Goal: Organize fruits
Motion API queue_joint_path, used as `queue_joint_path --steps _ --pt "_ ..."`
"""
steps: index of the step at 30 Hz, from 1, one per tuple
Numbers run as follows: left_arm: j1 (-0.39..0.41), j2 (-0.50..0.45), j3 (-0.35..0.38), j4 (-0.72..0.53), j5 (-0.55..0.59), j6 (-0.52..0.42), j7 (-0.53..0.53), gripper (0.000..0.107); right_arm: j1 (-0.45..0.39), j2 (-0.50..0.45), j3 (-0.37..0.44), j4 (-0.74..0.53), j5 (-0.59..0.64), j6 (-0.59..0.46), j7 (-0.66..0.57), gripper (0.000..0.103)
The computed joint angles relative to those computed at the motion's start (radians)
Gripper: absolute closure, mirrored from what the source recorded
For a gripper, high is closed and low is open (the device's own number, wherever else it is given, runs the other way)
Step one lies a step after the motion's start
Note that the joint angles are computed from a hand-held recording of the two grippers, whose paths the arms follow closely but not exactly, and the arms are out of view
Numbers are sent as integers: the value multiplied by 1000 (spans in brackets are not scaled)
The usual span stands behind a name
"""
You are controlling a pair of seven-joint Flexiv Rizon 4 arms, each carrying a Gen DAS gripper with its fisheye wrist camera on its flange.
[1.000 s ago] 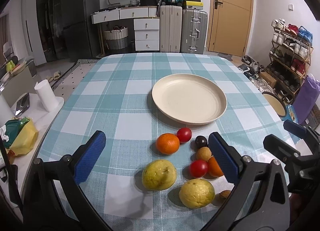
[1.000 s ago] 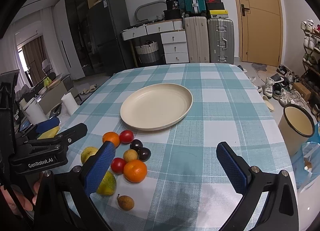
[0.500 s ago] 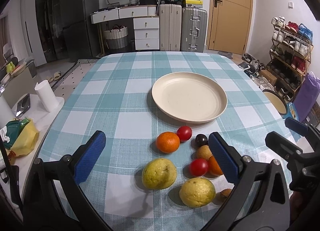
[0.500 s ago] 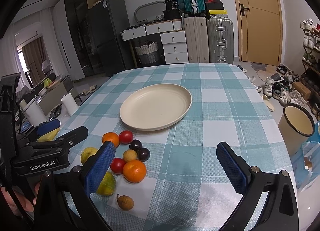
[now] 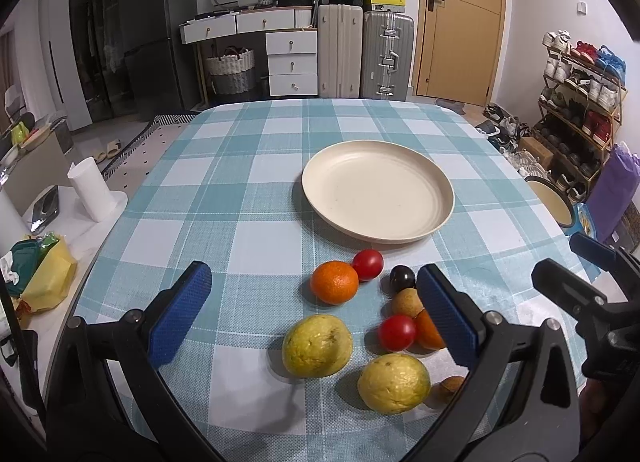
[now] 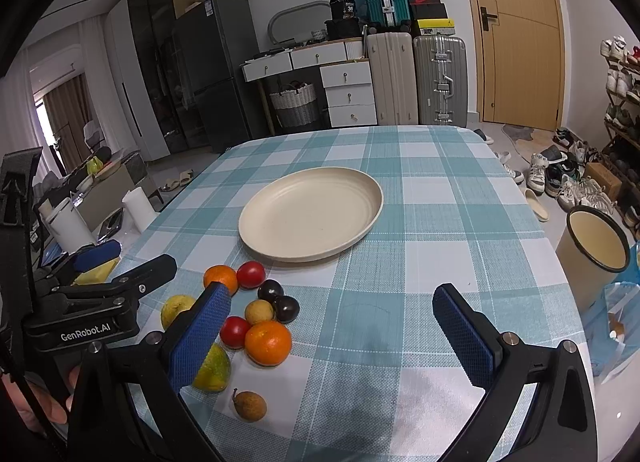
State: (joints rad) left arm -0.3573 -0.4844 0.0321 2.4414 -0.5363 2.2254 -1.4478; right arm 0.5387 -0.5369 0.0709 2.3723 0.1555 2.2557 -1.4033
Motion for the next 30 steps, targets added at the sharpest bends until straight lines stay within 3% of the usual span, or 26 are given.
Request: queue_joint_path --steps 13,30 --pt "9 -7 1 -5 20 -13 -16 5 24 -1 -10 -3 30 0 -14 0" --pt "18 -19 3 -8 36 -28 -32 5 -6 -10 5 -1 -4 -4 7 0"
